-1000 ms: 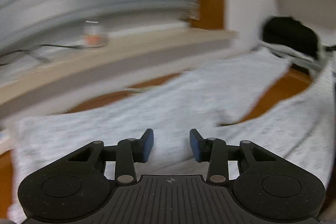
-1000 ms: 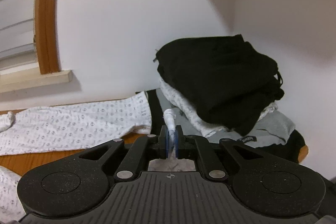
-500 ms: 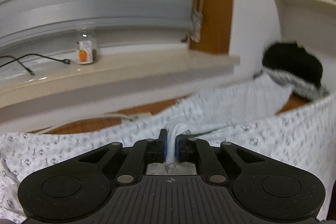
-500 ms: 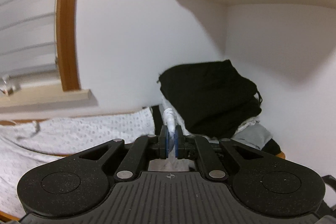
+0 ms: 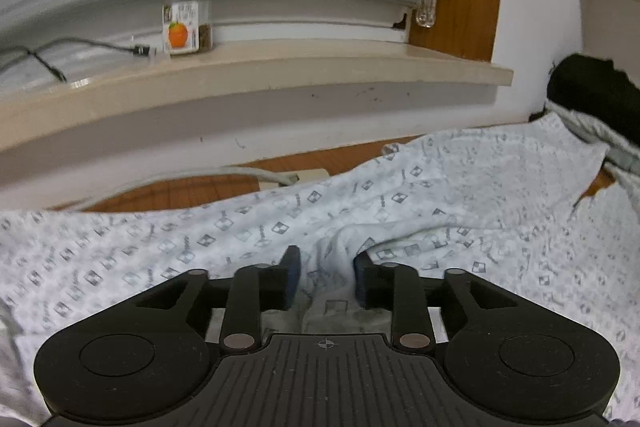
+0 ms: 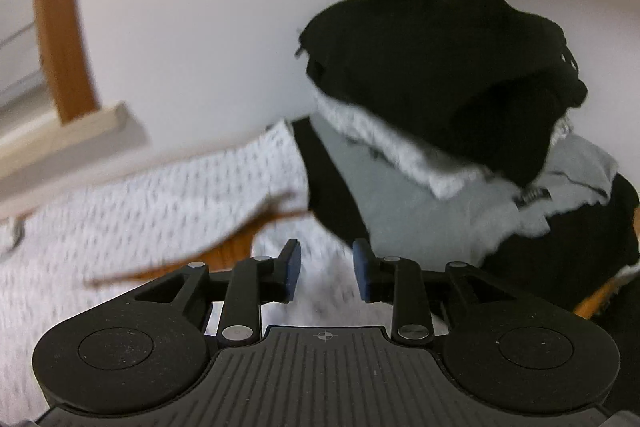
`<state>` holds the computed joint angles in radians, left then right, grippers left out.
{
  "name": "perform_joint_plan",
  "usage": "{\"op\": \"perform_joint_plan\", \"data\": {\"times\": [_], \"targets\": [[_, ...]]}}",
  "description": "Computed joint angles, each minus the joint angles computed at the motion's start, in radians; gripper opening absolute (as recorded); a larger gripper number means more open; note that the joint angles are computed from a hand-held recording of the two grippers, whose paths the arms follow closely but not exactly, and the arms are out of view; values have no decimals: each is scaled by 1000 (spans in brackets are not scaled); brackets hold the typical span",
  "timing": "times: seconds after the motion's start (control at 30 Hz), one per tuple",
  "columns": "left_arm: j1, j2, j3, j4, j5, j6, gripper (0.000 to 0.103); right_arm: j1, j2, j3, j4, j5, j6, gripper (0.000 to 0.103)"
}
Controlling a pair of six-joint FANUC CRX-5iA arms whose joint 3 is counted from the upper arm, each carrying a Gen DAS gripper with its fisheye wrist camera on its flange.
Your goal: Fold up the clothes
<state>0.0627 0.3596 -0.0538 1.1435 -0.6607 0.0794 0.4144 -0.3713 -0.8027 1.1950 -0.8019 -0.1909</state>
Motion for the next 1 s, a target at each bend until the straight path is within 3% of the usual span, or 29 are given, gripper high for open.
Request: {"op": "perform_joint_plan", "data": {"times": [0.13,0.3,0.53,0.73,0.87,0.9,0.93,0.97,1.0], "targets": [[2,-49,-74,75,0,-89,62,86,-64,-63,-29,-57,5,38],[16,-73,-108,73,-27,-101,62,164,-72,-105,-31,-216,-91,39],[29,-69,-107,10,-51,-91,61,177,-38,-107,-49,-279,-135,39],[47,-52,-71,-77,-82,-18,61,265,-49,-107,-90,-370,-166,38],[50,-51,-69,-83,-89,-32,61,286,-78,-136,-76,-355,-206,38],[49,-53,-70,-85,-86,-39,61,280,-81,-145,-56,-342,-213,31],[49,-54,-71,-85,-86,-44,61,274,-87,-156,-34,-324,-216,9],[51,-54,-71,-85,-90,-46,61,272,-88,-160,-23,-315,-209,2],[53,-52,-68,-85,-95,-45,61,273,-94,-167,-5,-310,-207,2]]}}
